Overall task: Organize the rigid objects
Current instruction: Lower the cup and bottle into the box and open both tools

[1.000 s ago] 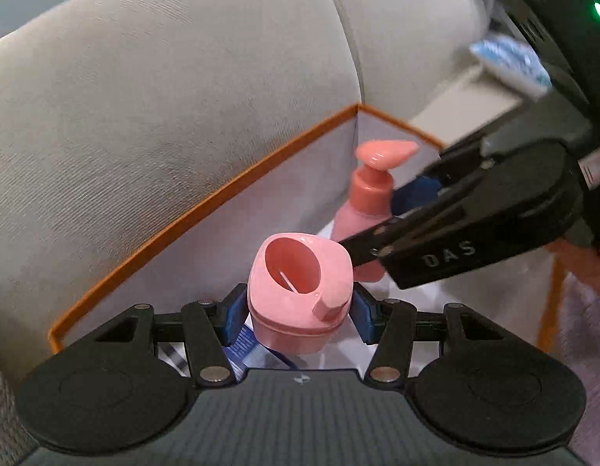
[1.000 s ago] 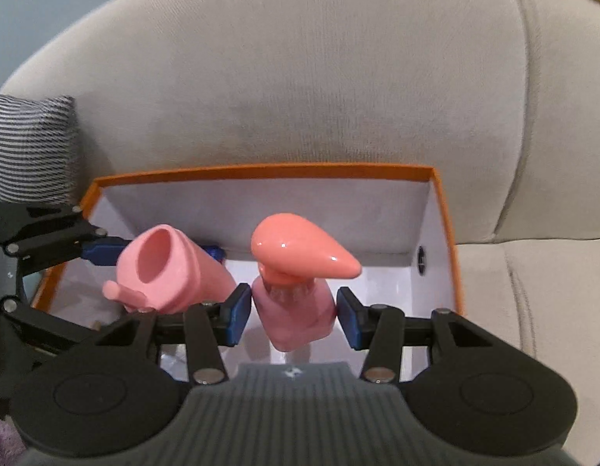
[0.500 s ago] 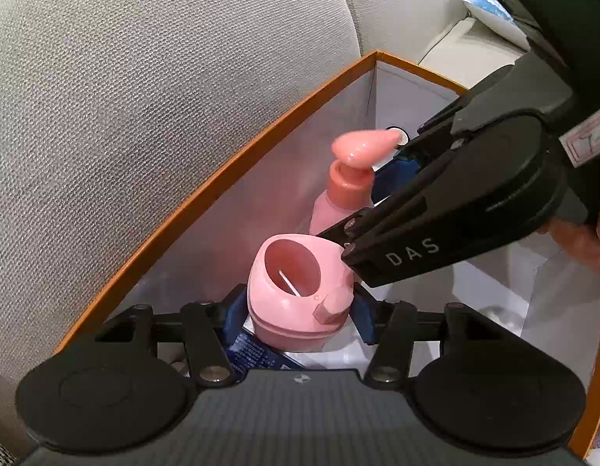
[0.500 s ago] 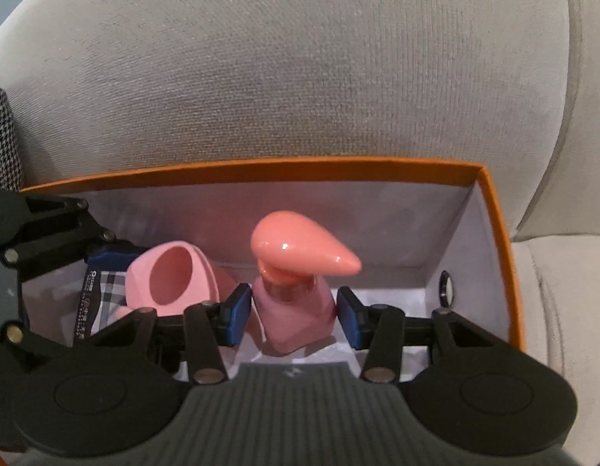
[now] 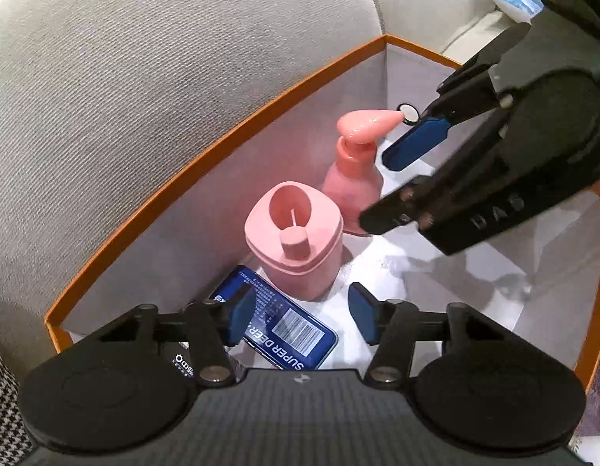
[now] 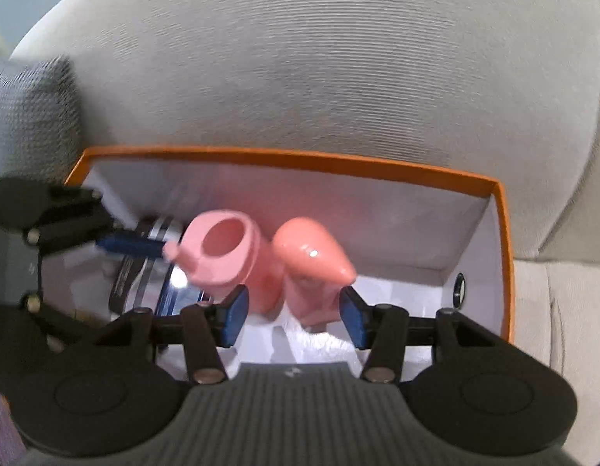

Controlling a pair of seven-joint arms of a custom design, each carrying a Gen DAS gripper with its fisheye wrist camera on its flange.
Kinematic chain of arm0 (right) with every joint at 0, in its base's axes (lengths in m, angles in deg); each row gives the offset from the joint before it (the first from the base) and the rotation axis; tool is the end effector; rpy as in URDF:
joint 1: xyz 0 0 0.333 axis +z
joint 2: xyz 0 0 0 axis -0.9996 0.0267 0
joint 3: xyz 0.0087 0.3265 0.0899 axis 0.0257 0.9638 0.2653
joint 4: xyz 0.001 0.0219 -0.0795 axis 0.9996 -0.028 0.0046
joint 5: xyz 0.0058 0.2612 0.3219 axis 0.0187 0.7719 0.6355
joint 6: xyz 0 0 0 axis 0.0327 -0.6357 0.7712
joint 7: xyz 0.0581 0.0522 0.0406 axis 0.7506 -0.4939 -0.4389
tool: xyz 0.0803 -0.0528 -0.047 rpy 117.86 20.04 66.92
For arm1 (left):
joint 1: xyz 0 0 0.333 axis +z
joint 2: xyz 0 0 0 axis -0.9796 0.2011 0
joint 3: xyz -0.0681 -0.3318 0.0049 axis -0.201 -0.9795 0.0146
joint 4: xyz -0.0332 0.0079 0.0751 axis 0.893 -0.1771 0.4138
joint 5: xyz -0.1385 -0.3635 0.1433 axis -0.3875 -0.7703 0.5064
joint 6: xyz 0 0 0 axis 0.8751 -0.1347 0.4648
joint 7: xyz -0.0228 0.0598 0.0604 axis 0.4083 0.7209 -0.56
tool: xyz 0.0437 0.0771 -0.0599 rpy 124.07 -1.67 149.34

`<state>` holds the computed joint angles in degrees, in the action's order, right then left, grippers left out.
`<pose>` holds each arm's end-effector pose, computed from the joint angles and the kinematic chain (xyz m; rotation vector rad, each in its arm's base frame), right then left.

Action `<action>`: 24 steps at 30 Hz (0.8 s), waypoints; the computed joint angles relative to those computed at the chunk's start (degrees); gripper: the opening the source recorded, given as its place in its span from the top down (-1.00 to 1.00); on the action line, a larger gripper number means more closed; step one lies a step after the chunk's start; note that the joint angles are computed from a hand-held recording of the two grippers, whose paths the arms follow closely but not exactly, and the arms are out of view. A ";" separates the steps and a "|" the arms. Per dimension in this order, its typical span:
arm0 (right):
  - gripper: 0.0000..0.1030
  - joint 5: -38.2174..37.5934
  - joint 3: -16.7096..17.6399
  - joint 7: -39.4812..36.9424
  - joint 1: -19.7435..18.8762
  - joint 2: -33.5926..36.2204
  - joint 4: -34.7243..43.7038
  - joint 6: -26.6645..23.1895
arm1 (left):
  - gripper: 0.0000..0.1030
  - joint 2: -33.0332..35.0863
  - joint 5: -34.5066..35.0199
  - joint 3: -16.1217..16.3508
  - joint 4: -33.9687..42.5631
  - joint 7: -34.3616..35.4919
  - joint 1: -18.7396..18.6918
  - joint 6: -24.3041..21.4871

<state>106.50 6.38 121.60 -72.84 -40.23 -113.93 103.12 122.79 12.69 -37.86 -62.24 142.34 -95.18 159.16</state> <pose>0.7236 0.2611 0.3539 -2.1973 1.3669 -0.1962 0.6574 -0.3611 0.3318 -1.2263 2.5186 -0.5472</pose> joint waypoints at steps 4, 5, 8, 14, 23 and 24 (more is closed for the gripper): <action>-0.04 -5.25 -2.78 -0.24 2.14 1.42 1.00 0.64 | -0.10 0.27 -2.62 -1.15 0.14 0.04 1.90 0.65; -0.04 -5.66 -2.68 -0.41 2.15 1.79 1.44 0.44 | -0.07 0.48 -2.91 -2.11 0.52 0.32 2.69 0.02; 0.00 -6.09 -1.70 -2.60 1.56 1.99 1.72 -0.48 | 0.08 2.03 -4.08 -1.68 3.43 1.52 2.44 -0.95; 0.00 -5.23 -1.96 1.10 2.28 0.60 -0.89 1.07 | 0.29 2.35 -3.30 -0.27 3.53 -0.31 1.27 0.37; 0.05 1.51 1.77 -6.07 -0.93 -1.15 -3.82 0.78 | 0.32 0.99 -3.71 -1.31 1.61 1.17 2.62 1.97; 0.14 0.67 1.09 -6.19 -0.24 -1.30 -4.31 1.48 | 0.32 1.14 -3.32 -0.95 1.89 1.01 2.21 1.76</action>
